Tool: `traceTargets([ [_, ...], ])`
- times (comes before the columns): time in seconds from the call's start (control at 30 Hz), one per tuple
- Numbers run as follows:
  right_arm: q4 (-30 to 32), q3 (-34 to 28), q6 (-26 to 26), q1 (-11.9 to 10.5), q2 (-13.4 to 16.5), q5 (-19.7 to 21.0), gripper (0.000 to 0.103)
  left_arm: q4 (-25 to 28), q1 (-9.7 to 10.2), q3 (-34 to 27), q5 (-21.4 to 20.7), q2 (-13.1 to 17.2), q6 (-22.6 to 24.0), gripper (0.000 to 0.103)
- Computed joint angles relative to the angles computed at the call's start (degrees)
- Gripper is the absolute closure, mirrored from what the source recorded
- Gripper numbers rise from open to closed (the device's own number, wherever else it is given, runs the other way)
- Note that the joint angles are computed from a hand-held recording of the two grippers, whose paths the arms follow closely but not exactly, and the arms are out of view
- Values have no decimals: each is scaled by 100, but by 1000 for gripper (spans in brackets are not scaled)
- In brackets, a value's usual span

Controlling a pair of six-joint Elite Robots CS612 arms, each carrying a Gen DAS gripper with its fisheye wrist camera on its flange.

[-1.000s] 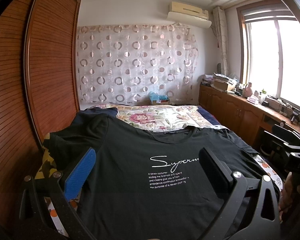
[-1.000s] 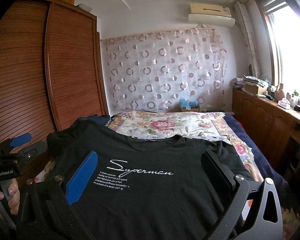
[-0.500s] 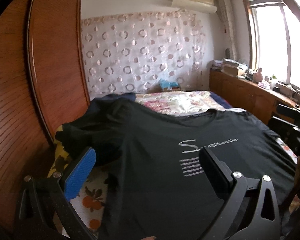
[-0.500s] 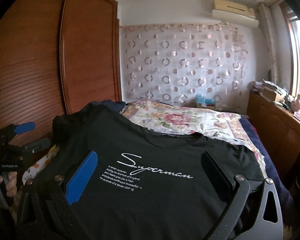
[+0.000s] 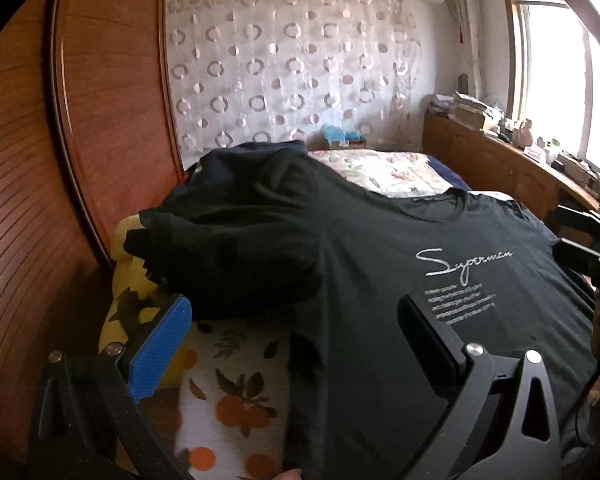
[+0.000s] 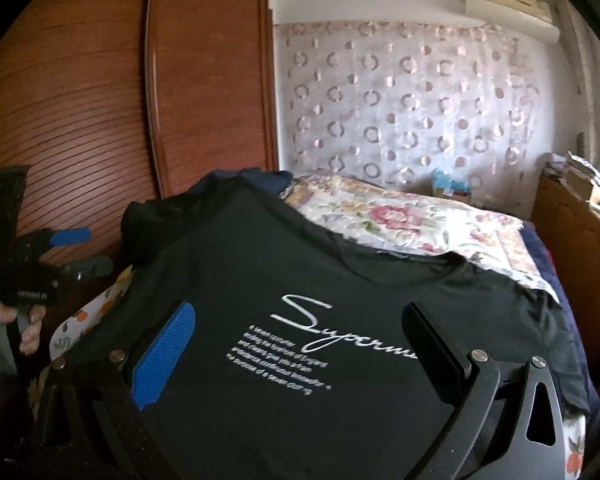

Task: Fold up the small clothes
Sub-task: 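Grasp the side edge of the black T-shirt with the left tool, then fold the held side over the shirt body with the left tool, release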

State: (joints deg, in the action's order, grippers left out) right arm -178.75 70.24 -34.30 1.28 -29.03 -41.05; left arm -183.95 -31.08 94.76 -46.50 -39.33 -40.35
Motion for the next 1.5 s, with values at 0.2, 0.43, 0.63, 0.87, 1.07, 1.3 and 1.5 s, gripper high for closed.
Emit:
traceTargets([
  [0.2, 487, -33, -330, -44, -36, 148, 0, -194, 240, 83, -412, -76, 230, 0],
  [0.43, 851, -58, -567, -109, -91, 224, 0, -362, 672, 77, -1341, -164, 128, 37],
  [0.63, 810, -77, -521, -72, -58, 254, 0, 375, 825, -94, -1163, -151, -289, 44],
  [0.87, 784, -89, -413, -19, -17, 244, 0, 949, 1008, -317, -1417, -87, -548, 66],
  [1.07, 803, -89, -331, -24, -2, 298, 0, 1091, 979, -361, -1186, -88, -355, 97],
  [1.3, 756, -188, -97, -48, 64, 317, 0, 587, 733, -370, -676, -194, 439, 98],
  [1.5, 597, -251, 155, -64, 115, 290, 0, 366, 674, -816, -977, -103, 1059, 98],
])
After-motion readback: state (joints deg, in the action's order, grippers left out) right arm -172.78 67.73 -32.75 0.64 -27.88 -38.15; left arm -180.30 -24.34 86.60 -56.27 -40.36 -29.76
